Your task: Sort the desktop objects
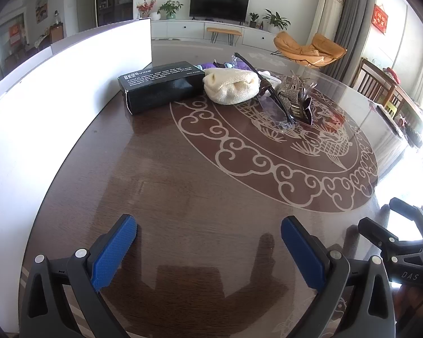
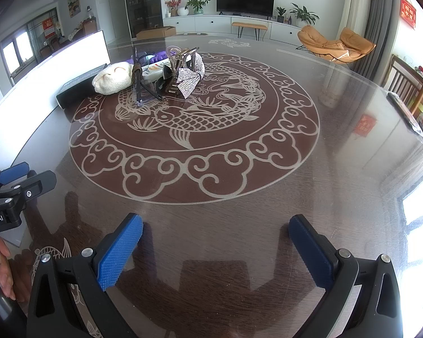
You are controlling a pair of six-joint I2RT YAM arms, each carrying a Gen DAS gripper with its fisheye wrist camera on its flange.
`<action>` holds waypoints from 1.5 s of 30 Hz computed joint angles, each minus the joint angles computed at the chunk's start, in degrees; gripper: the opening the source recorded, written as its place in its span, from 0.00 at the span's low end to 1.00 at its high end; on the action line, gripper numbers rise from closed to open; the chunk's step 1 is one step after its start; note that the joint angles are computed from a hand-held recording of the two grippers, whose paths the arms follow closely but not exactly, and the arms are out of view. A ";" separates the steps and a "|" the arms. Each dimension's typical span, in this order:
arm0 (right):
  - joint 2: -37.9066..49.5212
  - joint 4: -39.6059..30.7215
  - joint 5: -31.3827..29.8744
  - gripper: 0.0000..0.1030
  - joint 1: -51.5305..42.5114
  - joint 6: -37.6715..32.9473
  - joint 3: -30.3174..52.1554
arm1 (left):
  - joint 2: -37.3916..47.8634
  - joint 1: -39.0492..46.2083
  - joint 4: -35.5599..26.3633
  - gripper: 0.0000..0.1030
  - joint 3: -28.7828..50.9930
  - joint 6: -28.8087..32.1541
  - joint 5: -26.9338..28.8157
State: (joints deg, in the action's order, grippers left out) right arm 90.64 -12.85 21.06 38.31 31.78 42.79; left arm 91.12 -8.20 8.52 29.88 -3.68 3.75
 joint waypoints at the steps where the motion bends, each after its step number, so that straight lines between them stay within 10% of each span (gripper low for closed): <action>1: 0.00 0.00 0.00 1.00 0.00 0.00 0.00 | 0.03 -0.01 -0.02 1.00 0.00 0.07 -0.07; 39: 0.50 0.69 -0.04 1.00 -0.14 -0.04 -0.21 | -0.50 2.73 0.80 1.00 -0.79 -1.96 -0.67; 45: 5.22 1.90 -7.79 1.00 -6.43 -8.80 6.63 | -0.74 1.91 0.63 1.00 -0.92 -2.47 -1.64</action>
State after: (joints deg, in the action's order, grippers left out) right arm 95.86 -10.95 13.27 31.88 22.98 49.42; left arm 90.38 -6.28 9.15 28.96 -6.16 2.11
